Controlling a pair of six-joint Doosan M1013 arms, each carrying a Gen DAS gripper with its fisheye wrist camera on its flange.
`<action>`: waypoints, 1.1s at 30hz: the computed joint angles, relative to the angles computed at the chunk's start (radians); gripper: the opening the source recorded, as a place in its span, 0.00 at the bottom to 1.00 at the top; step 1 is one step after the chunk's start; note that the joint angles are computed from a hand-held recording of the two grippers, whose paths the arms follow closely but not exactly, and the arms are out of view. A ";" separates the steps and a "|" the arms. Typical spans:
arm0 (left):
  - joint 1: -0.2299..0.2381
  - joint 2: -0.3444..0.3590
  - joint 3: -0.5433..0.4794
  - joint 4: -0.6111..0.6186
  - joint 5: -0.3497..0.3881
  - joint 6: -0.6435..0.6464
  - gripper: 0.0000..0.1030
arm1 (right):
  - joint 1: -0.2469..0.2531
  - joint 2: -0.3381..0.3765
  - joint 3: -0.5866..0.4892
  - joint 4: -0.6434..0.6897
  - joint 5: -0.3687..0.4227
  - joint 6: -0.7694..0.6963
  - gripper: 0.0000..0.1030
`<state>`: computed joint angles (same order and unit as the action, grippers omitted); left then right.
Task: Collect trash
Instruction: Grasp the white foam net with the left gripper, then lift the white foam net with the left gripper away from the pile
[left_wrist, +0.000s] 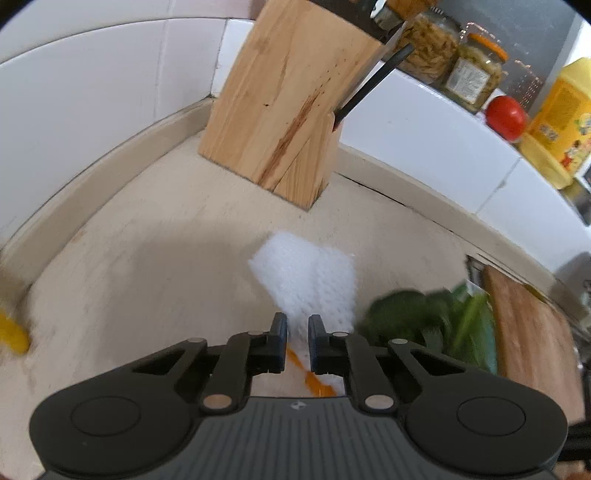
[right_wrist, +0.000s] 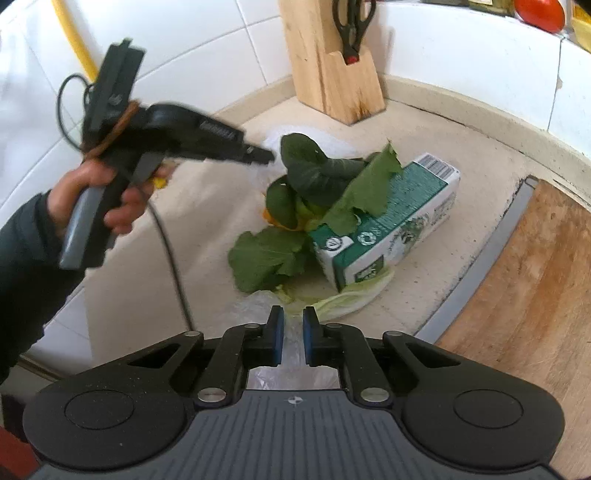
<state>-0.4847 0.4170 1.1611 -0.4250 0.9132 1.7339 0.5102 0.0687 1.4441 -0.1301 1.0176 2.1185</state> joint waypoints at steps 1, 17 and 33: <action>0.005 -0.010 0.013 -0.011 -0.002 -0.005 0.07 | 0.001 -0.001 0.001 0.004 -0.005 0.001 0.14; 0.018 0.053 -0.024 -0.063 -0.033 -0.182 0.49 | 0.020 0.013 0.007 -0.026 0.010 -0.030 0.68; -0.008 0.081 -0.083 -0.071 -0.030 -0.168 0.02 | 0.015 0.016 0.014 -0.054 0.007 0.037 0.23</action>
<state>-0.4925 0.4977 1.0779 -0.4956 0.8828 1.5663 0.5251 0.0842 1.4580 -0.1842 1.0247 2.1557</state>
